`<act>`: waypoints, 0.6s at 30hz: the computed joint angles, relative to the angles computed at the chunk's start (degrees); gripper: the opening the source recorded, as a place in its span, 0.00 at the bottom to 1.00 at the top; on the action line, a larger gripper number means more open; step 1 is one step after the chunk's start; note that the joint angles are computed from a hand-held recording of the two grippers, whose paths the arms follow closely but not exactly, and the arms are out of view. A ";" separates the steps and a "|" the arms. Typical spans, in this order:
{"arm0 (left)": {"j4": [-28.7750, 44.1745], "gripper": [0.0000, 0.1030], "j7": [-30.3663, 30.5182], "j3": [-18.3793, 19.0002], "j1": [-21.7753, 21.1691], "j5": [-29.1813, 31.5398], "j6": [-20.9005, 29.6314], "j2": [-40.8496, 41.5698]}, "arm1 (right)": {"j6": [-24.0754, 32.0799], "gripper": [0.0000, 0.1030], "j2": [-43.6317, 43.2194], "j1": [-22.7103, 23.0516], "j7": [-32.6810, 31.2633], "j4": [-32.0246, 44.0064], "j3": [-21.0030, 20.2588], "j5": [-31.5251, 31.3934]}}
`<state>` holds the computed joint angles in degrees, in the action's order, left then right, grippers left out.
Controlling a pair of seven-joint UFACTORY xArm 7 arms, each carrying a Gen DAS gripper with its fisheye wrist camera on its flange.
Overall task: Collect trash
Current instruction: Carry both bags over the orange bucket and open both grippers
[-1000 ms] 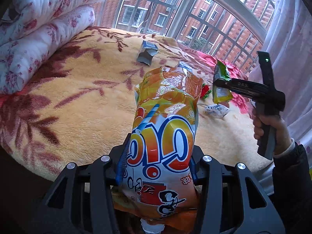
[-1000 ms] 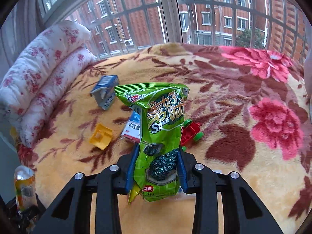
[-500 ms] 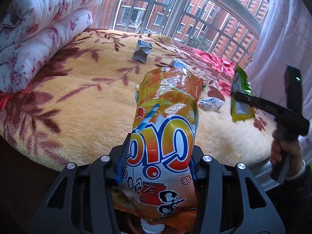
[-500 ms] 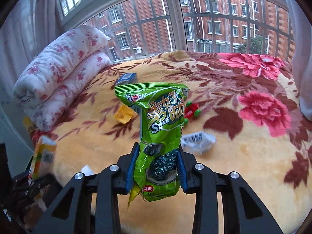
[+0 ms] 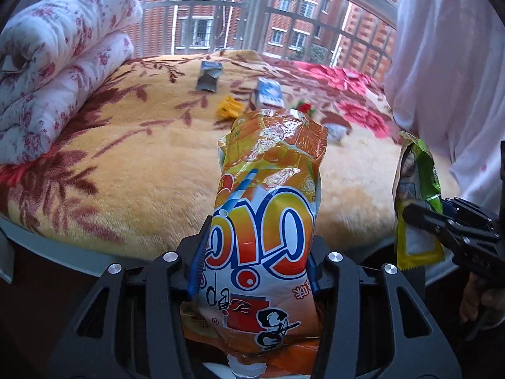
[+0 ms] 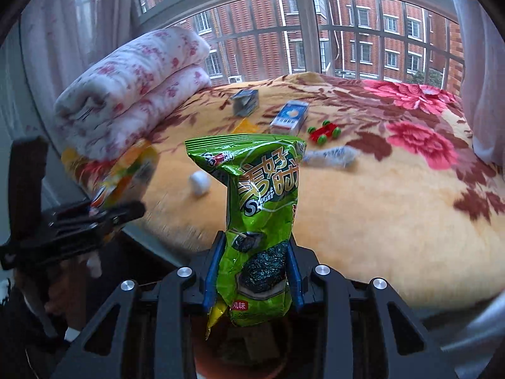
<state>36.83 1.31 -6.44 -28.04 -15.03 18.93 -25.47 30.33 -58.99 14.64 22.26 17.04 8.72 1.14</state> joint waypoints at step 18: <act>-9.22 0.45 10.14 1.51 -5.38 -0.60 6.24 -4.87 | 10.25 0.35 -9.74 11.26 5.05 -8.80 2.27 3.18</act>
